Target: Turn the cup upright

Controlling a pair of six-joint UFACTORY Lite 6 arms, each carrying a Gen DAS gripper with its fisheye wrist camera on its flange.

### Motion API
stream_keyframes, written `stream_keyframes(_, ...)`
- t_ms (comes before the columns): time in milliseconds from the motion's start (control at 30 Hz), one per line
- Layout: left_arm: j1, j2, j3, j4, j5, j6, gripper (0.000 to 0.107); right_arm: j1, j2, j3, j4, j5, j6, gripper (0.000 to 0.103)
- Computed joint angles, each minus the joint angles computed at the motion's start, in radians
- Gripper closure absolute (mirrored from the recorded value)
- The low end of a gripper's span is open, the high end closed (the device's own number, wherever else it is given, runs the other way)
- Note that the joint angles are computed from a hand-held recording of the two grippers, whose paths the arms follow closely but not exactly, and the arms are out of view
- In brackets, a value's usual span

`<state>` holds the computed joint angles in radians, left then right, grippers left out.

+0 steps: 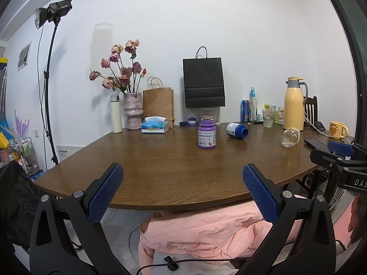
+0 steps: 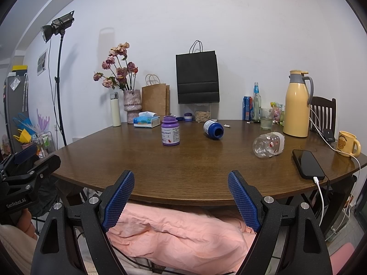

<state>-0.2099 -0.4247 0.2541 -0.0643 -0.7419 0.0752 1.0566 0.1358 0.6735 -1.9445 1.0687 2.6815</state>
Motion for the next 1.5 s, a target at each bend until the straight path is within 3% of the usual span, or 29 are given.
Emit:
stream_keyframes(867, 0.001, 0.005, 0.006, 0.004, 0.003, -0.003, 0.004, -0.002, 0.001, 0.000, -0.001, -0.003, 0.002, 0.015)
stream_keyframes(1067, 0.036, 0.134, 0.085, 0.048, -0.026, -0.094, 0.004, -0.038, 0.015, 0.018, -0.035, -0.027, 0.037, 0.015)
stream_keyframes(1233, 0.052, 0.296, 0.286, 0.058, 0.017, -0.116, 0.004, -0.144, 0.046, 0.081, -0.140, -0.064, 0.065, 0.015)
stream_keyframes(1333, 0.052, 0.418, 0.477, 0.087, 0.121, -0.115, 0.004, -0.245, 0.067, 0.186, -0.190, -0.129, -0.016, 0.015)
stream_keyframes(1433, 0.060, 0.550, 0.691, 0.188, 0.251, -0.214, 0.004, -0.379, 0.136, 0.379, -0.198, -0.340, -0.167, 0.015)
stream_keyframes(1500, 0.065, 0.663, 0.879, 0.360, 0.380, -0.384, 0.004, -0.471, 0.221, 0.538, -0.174, -0.484, -0.265, 0.015)
